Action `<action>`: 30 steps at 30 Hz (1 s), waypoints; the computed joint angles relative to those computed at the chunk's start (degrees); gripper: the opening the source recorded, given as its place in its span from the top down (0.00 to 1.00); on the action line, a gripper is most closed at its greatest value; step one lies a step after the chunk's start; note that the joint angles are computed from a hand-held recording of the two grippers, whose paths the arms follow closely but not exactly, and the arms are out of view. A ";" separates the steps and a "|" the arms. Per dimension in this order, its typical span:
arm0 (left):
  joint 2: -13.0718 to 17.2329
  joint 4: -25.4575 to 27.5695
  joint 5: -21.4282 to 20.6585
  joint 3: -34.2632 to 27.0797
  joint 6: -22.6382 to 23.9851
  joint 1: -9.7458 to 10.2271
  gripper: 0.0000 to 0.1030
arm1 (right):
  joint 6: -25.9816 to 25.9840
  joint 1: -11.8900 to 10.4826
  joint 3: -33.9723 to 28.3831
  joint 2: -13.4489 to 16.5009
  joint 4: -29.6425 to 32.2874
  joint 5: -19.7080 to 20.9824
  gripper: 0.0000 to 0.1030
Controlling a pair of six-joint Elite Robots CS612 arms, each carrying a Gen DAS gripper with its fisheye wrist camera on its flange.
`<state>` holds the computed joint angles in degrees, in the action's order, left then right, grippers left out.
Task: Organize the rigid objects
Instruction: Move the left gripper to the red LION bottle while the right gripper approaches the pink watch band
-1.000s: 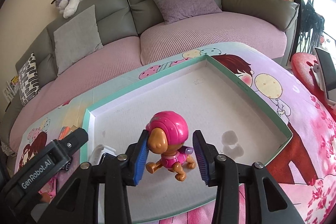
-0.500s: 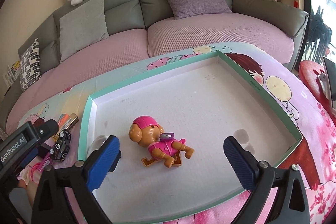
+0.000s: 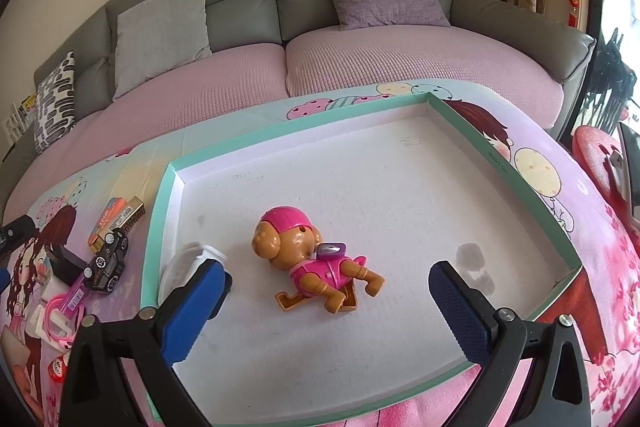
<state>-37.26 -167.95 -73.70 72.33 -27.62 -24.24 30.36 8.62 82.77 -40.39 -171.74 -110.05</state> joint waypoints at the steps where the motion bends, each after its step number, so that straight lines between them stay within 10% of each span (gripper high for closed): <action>1: -0.22 0.28 0.61 0.23 -0.30 0.19 0.00 | 0.13 0.08 0.01 0.03 -0.72 0.00 0.00; 13: -2.71 4.13 6.51 4.02 -6.43 2.17 0.00 | -4.93 1.73 -3.04 2.01 -8.20 9.30 0.00; 30: -4.46 8.69 -0.42 9.06 -4.07 2.49 0.00 | -10.93 3.62 -7.23 4.20 -3.98 18.53 0.00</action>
<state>-41.72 -159.26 -74.12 81.39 -31.69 -21.74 19.43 12.24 75.53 -36.19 -175.72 -91.52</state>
